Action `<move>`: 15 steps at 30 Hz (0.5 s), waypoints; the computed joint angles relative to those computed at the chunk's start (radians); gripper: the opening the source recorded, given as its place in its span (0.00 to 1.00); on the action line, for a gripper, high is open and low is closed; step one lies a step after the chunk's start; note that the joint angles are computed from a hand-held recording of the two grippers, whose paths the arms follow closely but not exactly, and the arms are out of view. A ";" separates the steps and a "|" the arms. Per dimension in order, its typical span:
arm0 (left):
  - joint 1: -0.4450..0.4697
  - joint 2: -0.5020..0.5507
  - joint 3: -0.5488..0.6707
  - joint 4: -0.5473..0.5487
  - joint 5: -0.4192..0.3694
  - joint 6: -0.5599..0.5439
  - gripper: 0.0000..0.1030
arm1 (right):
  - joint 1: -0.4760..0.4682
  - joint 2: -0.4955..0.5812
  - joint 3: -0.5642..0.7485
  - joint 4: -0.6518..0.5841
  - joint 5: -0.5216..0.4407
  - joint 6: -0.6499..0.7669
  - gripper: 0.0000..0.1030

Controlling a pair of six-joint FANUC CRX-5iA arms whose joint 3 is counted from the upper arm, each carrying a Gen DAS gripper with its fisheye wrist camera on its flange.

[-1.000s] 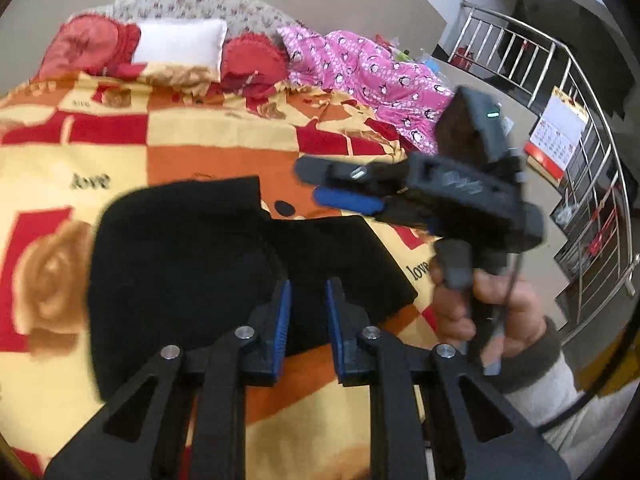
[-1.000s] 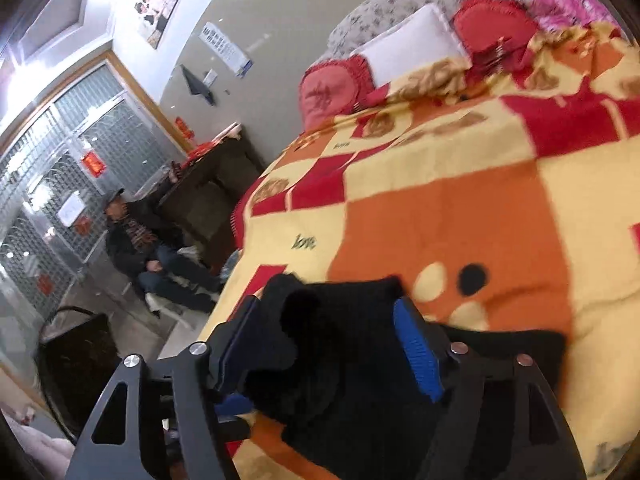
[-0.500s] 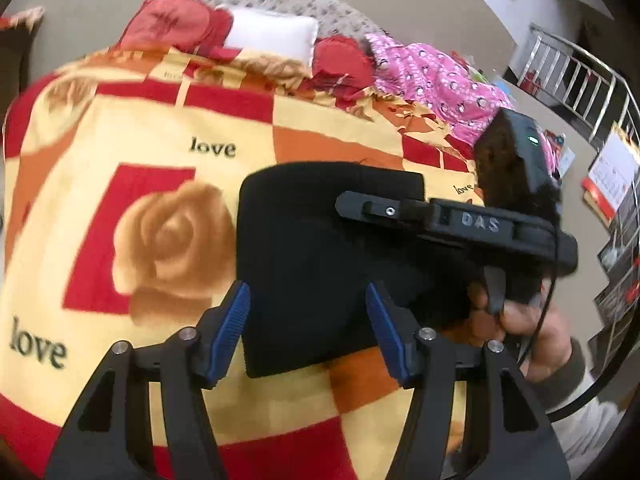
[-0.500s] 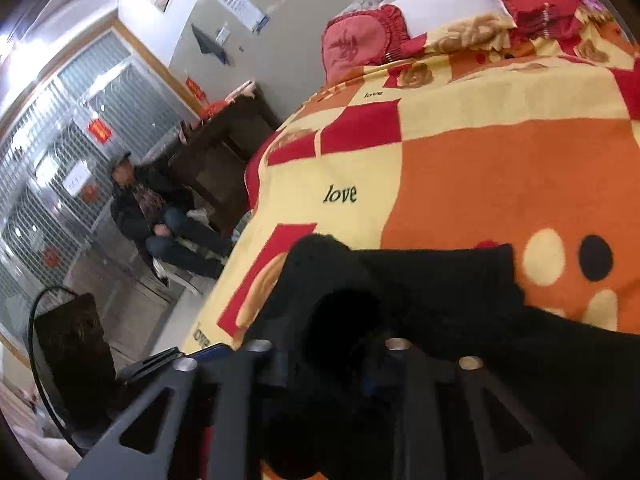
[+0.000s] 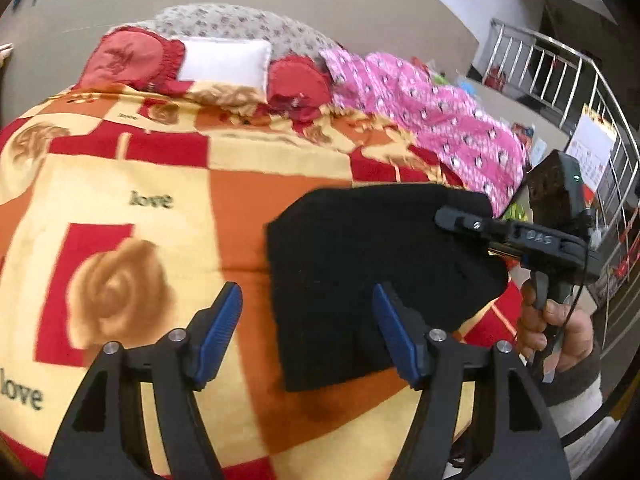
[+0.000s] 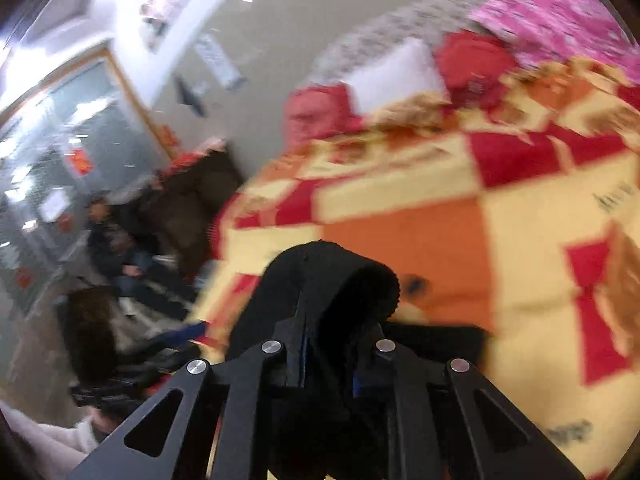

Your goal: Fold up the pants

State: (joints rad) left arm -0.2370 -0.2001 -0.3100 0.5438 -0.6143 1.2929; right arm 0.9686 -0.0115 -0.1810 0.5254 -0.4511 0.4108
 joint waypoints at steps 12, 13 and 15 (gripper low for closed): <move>-0.031 0.078 0.105 -0.118 -0.066 0.103 0.65 | -0.022 0.013 -0.020 0.016 -0.071 -0.017 0.26; -0.031 0.075 0.108 -0.125 -0.056 0.102 0.65 | -0.017 0.031 0.016 -0.045 -0.082 0.053 0.24; -0.035 0.079 0.130 -0.147 -0.054 0.113 0.65 | -0.003 0.075 0.085 -0.102 -0.128 0.138 0.24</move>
